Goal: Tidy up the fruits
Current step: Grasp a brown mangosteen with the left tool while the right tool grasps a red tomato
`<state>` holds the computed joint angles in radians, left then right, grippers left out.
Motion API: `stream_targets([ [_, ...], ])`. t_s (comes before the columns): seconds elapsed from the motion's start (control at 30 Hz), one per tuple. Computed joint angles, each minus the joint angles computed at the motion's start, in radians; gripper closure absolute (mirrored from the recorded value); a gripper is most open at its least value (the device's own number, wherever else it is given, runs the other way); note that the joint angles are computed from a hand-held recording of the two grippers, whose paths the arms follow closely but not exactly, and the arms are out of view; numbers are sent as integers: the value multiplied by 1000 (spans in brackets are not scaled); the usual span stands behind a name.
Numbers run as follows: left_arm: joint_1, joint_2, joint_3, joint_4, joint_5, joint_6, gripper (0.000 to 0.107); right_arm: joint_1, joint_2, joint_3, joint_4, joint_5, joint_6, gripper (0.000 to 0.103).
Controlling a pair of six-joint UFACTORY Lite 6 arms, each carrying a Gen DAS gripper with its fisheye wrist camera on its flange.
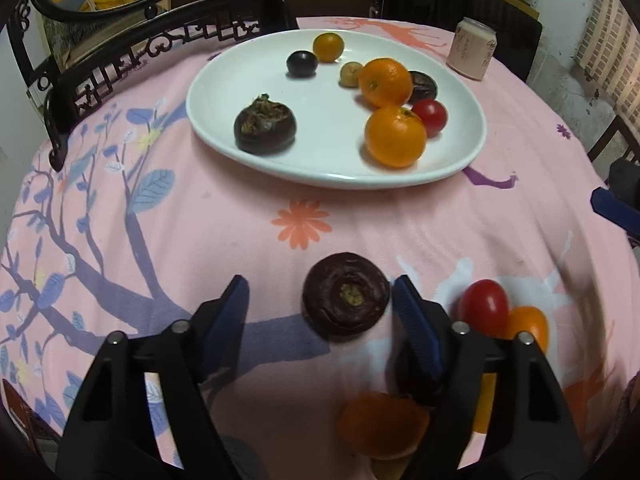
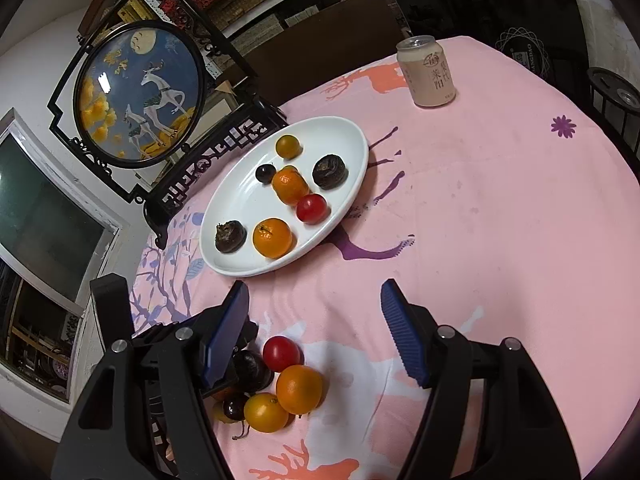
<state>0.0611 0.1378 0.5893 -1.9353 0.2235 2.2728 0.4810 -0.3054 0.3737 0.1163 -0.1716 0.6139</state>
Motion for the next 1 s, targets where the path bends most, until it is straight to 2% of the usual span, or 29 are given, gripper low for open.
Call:
stream_targets([
  [0.07,1,-9,-18,-70,12,78,45,-2,11,5,-21,-2,20,34],
  [0.1,8,-16,-22,-43,22,59,51,-3,13,5,-37,-2,34,34],
  [0.13,19,-30,-29,-11,27,40,66,-1,18,8,-45,-3,40,34],
  [0.23,77,-68,-44,-64,21,108,66,11,43,15,-118,-12,107,34],
  [0.37,238,-14,9,191,75,-108,66,60,138,56,-258,-27,231,34],
  [0.47,313,3,23,311,127,-186,66,121,217,101,-221,-28,182,34],
  [0.53,311,-1,18,300,124,-172,65,155,258,125,-135,-26,94,34],
  [0.6,289,-5,5,209,104,-84,66,180,296,144,-34,-34,-7,37],
  [0.67,280,-7,-2,175,99,-52,65,189,319,154,-19,-40,-27,43],
  [0.8,284,0,1,192,108,-63,60,202,384,189,39,-48,-96,48],
  [0.87,274,-3,-7,153,102,-23,55,205,423,207,73,-57,-137,50],
  [1.0,254,-8,-27,50,91,83,52,206,484,230,96,-85,-172,60],
])
